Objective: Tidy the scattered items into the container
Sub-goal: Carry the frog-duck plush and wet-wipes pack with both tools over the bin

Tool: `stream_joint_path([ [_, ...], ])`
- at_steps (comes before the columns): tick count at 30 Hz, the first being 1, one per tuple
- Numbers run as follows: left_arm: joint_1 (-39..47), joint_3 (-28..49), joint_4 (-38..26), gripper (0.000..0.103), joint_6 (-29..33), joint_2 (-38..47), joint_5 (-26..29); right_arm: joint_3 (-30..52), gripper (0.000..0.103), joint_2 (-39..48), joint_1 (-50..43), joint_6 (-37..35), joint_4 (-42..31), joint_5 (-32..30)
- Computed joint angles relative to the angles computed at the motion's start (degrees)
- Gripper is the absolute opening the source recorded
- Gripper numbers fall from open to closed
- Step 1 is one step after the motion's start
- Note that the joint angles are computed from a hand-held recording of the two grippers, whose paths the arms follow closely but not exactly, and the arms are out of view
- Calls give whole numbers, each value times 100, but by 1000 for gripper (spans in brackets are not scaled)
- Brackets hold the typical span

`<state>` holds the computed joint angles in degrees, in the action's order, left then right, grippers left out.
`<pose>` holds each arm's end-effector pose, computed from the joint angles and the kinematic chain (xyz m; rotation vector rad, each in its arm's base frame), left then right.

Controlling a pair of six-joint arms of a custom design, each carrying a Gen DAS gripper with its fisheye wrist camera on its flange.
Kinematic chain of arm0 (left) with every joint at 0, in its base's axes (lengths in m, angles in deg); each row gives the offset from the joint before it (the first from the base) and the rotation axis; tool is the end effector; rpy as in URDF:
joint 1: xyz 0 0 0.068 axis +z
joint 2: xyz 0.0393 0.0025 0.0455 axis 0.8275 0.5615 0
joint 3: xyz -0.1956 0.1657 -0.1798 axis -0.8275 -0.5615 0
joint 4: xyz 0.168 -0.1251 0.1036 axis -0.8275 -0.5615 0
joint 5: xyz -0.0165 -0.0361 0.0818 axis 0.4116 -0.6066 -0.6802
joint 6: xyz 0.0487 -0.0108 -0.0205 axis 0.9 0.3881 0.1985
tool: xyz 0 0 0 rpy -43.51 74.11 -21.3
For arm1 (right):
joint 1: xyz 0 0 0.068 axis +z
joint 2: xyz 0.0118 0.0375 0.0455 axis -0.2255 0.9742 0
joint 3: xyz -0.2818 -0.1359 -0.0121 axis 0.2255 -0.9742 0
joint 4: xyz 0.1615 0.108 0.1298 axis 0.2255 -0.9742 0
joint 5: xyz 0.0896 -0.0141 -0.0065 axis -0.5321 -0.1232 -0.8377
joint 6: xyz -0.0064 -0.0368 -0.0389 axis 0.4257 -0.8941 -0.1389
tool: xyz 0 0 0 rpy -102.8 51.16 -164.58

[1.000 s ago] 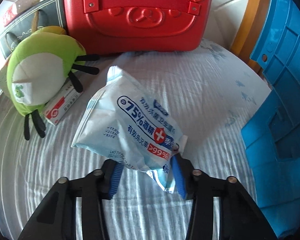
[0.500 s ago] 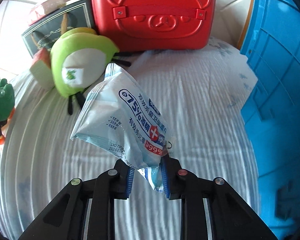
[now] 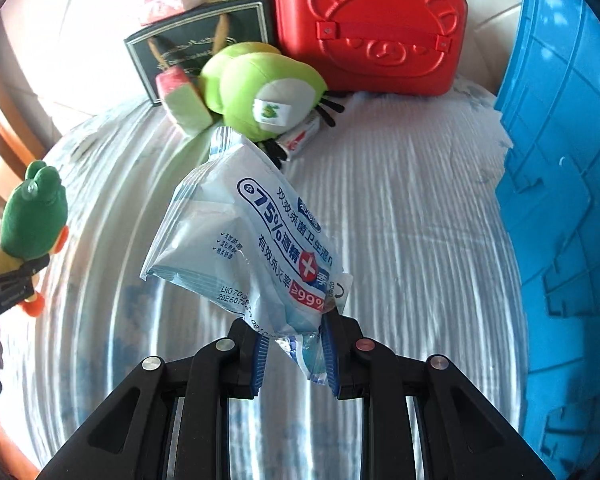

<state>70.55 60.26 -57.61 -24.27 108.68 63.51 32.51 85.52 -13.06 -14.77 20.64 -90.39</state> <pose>0.1858 0.0556 0.2325 -0.1608 2.6201 0.4021 0.2420 0.0091 0.2512 -0.5532 2.6079 0.2439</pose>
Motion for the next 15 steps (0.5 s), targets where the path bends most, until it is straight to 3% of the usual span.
stream_joint_path([
  [10, -351, 986, -1940, 71, -276, -1073, -80, 675, 23, -1103, -291, -498, -1913, -534],
  [15, -985, 1684, -3066, 71, -905, -1493, -420, 1247, 23, -1368, -677, -911, -2877, -821],
])
